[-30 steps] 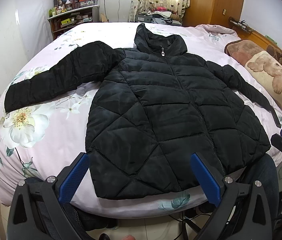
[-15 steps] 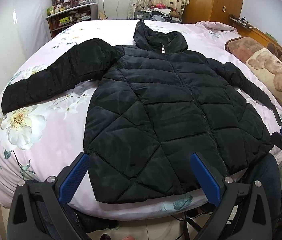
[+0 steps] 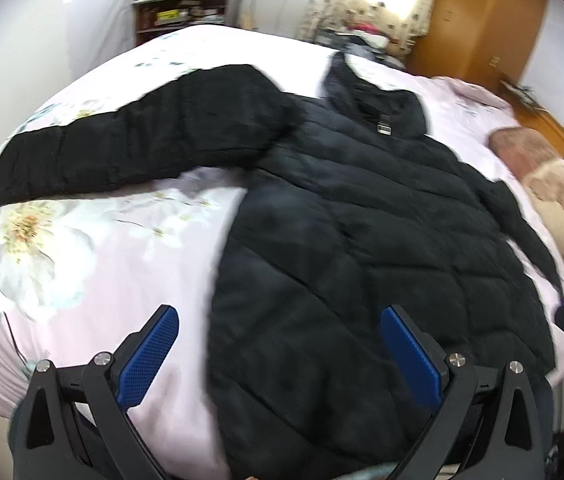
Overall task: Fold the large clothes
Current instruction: 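Grasp the black jacket sleeve cuff with the left tool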
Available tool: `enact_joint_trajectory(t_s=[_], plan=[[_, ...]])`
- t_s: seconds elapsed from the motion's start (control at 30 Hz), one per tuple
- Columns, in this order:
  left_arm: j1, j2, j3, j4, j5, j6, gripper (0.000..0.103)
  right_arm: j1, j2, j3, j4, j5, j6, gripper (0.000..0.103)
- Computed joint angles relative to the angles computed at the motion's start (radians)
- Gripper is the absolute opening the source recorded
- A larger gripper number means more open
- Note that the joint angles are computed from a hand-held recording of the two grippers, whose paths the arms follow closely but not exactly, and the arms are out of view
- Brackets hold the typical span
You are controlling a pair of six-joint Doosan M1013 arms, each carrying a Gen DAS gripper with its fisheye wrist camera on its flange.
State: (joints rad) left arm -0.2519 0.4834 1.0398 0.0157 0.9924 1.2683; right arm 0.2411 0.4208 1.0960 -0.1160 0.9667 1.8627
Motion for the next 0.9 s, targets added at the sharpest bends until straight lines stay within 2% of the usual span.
enact_joint_trajectory(t_s=[0.07, 0.27, 0.43, 0.6, 0.7, 0.8, 0.87, 0.9], plan=[[0.009, 0.015, -0.012, 0.057, -0.009, -0.043, 0.101, -0.005, 0.02, -0.023, 0.032, -0.003, -0.013, 0.079], [0.063, 0.082, -0.085, 0.103, 0.019, -0.117, 0.101, -0.008, 0.094, -0.116, 0.068, 0.016, -0.046, 0.079], [0.104, 0.123, -0.126, 0.165, 0.025, -0.201, 0.101, -0.005, 0.17, -0.222, 0.071, 0.079, -0.084, 0.079], [0.144, 0.157, -0.151, 0.226, 0.034, -0.342, 0.098, 0.0, 0.229, -0.301, 0.083, 0.119, -0.138, 0.079], [0.159, 0.153, -0.131, 0.246, -0.005, -0.433, 0.097, 0.001, 0.262, -0.345, 0.091, 0.151, -0.16, 0.079], [0.167, 0.152, -0.12, 0.265, -0.054, -0.47, 0.097, 0.002, 0.29, -0.381, 0.072, 0.179, -0.161, 0.079], [0.168, 0.162, -0.129, 0.292, -0.054, -0.487, 0.097, 0.002, 0.304, -0.401, 0.066, 0.195, -0.155, 0.079], [0.167, 0.168, -0.137, 0.3, -0.048, -0.487, 0.093, 0.001, 0.311, -0.41, 0.062, 0.204, -0.154, 0.079]])
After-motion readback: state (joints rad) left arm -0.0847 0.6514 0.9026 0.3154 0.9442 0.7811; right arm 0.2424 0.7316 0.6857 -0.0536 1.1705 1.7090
